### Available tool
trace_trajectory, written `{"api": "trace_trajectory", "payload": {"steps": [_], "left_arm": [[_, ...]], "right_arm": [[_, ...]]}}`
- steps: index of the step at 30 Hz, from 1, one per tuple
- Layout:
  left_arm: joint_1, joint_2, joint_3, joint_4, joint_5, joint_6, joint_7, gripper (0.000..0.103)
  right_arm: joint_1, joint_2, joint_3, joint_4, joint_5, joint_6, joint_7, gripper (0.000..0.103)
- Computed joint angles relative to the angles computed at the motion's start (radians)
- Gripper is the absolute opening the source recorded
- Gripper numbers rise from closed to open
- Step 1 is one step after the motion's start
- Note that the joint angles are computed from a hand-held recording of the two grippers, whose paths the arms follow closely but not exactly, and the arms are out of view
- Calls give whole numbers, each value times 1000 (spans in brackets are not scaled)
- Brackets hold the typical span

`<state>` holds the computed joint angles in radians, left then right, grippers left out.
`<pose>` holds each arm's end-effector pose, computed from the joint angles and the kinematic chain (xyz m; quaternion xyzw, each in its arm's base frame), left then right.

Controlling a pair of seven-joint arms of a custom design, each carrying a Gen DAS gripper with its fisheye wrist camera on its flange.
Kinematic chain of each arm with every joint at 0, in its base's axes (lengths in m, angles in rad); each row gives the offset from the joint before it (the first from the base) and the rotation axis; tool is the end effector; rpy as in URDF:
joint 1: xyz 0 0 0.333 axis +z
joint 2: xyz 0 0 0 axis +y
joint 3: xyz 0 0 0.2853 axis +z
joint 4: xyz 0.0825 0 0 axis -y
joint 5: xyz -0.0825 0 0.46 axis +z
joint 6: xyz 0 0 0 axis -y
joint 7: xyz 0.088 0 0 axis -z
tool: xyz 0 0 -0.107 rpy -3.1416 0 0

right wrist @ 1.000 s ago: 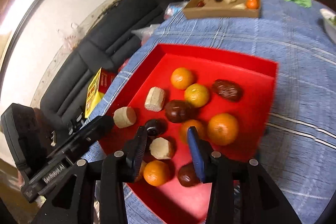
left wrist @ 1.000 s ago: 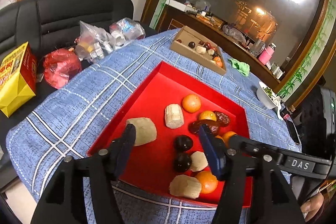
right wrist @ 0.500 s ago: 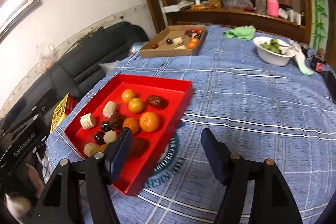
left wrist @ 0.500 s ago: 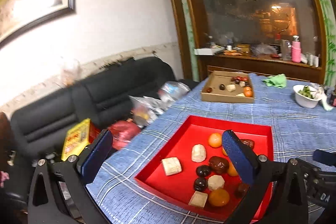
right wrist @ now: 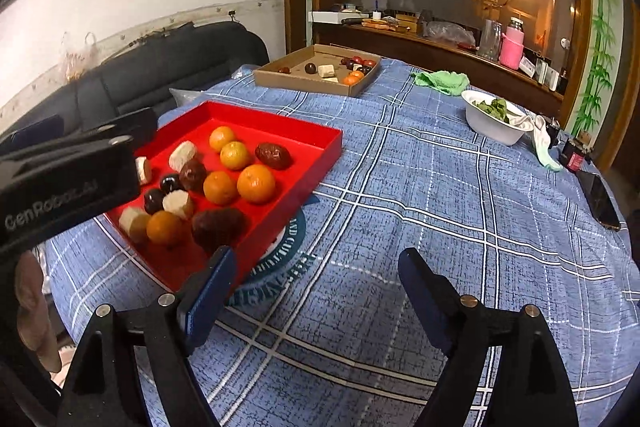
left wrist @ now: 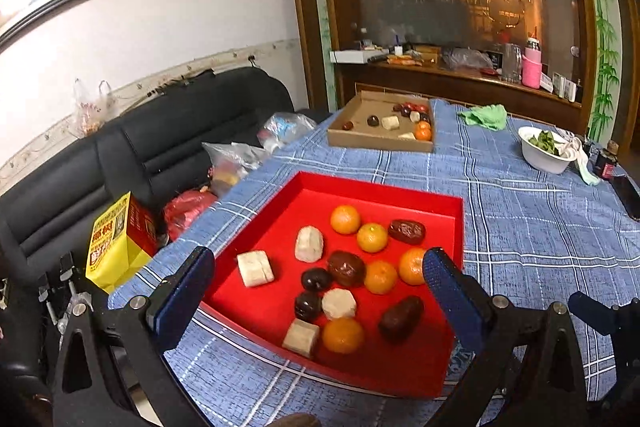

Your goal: Organize fruits

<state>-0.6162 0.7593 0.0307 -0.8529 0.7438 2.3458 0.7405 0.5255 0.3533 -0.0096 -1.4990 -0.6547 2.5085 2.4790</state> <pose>0.7130 -0.4744 0.5303 -0.5889 0.6520 -0.3067 0.3662 0.6718 0.3875 0.4910 -0.6516 0.6421 -0.2866 0.2847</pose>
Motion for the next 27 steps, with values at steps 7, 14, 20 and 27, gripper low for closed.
{"api": "trace_trajectory", "payload": {"steps": [7, 14, 20, 27], "left_arm": [[14, 35, -21, 42, -64, -16, 45, 103], [31, 28, -26, 18, -105, 25, 55, 103], [50, -67, -14, -137, -84, 171, -34, 103], [58, -88, -19, -171, -40, 214, -55, 103]], "right_arm": [[-2, 11, 4, 9, 20, -13, -20, 88], [2, 46, 6, 55, 51, -51, -62, 88], [20, 70, -5, 93, 49, -88, -79, 88], [36, 102, -11, 143, 43, -123, -103, 88]]}}
